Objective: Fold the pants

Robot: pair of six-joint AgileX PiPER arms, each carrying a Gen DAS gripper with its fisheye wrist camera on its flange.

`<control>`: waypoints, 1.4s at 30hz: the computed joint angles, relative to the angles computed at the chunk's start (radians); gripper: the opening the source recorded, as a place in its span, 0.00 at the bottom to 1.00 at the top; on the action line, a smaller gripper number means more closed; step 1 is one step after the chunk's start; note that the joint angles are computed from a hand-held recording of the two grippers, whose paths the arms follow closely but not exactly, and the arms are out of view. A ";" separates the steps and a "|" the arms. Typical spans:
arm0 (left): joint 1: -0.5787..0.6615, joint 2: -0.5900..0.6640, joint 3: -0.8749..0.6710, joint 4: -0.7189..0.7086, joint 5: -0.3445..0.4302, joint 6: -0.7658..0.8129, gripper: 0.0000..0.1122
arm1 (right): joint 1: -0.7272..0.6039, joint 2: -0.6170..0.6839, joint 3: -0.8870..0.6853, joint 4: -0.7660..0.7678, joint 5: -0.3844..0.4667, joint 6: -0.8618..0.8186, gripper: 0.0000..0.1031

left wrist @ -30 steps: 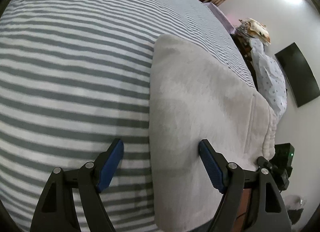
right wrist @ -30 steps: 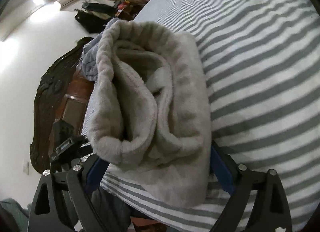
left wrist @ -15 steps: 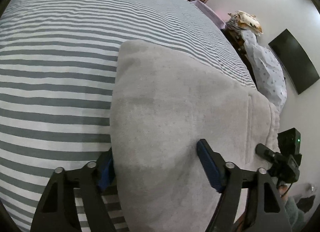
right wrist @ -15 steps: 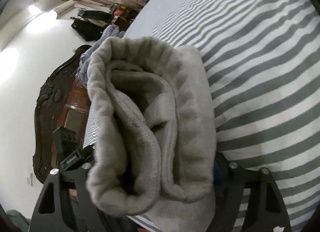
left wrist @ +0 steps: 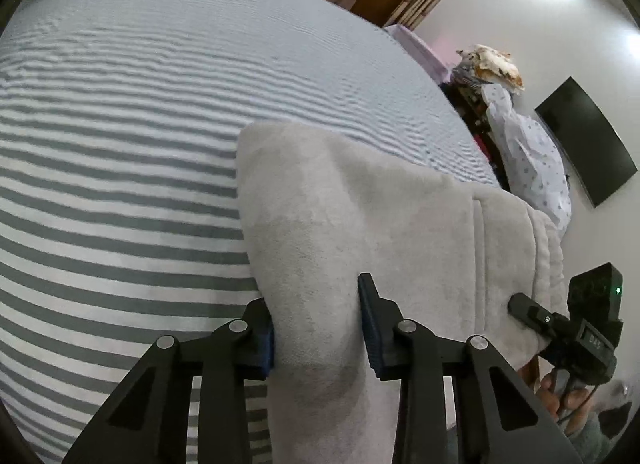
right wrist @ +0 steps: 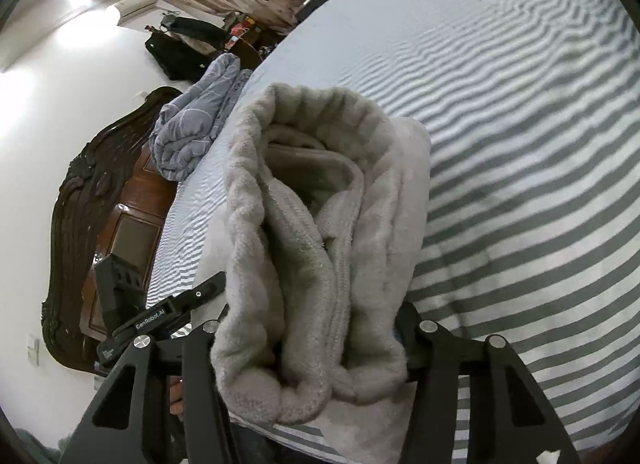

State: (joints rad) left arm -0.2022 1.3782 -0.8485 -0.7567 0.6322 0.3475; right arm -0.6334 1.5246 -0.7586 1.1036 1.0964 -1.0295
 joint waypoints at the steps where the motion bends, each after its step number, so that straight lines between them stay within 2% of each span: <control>1: 0.014 -0.016 -0.001 -0.013 0.014 0.011 0.31 | 0.012 -0.017 -0.009 -0.005 0.000 0.021 0.47; 6: 0.074 -0.064 -0.046 0.010 0.060 0.023 0.31 | 0.068 -0.054 -0.063 -0.010 0.023 0.082 0.47; 8: 0.137 -0.074 -0.082 0.002 0.104 0.050 0.31 | 0.112 -0.051 -0.097 0.007 0.017 0.109 0.47; 13: 0.254 -0.040 -0.190 0.019 0.168 0.084 0.31 | 0.268 0.014 -0.214 0.065 -0.043 0.179 0.47; 19: 0.360 0.090 -0.355 0.045 0.215 0.110 0.31 | 0.439 0.171 -0.396 0.107 -0.125 0.255 0.46; 23: 0.393 0.189 -0.440 0.063 0.208 0.118 0.31 | 0.514 0.292 -0.505 0.121 -0.165 0.296 0.46; 28: 0.433 0.314 -0.500 0.080 0.216 0.157 0.31 | 0.569 0.377 -0.547 0.124 -0.214 0.318 0.47; 31: 0.420 0.367 -0.493 0.113 0.190 0.148 0.31 | 0.594 0.427 -0.551 0.102 -0.256 0.334 0.49; 34: 0.385 0.377 -0.439 0.189 0.097 0.121 0.36 | 0.615 0.455 -0.533 0.029 -0.327 0.400 0.62; 38: 0.349 0.317 -0.321 0.234 -0.041 0.141 0.46 | 0.634 0.424 -0.461 0.033 -0.416 0.348 0.77; 42: 0.323 0.259 -0.216 0.300 -0.131 0.110 0.53 | 0.675 0.355 -0.392 -0.031 -0.499 0.365 0.79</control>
State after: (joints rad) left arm 0.1210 1.6370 -1.0643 -0.4569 0.5010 0.4580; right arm 0.0420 1.8800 -1.1511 1.0722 0.5974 -0.6642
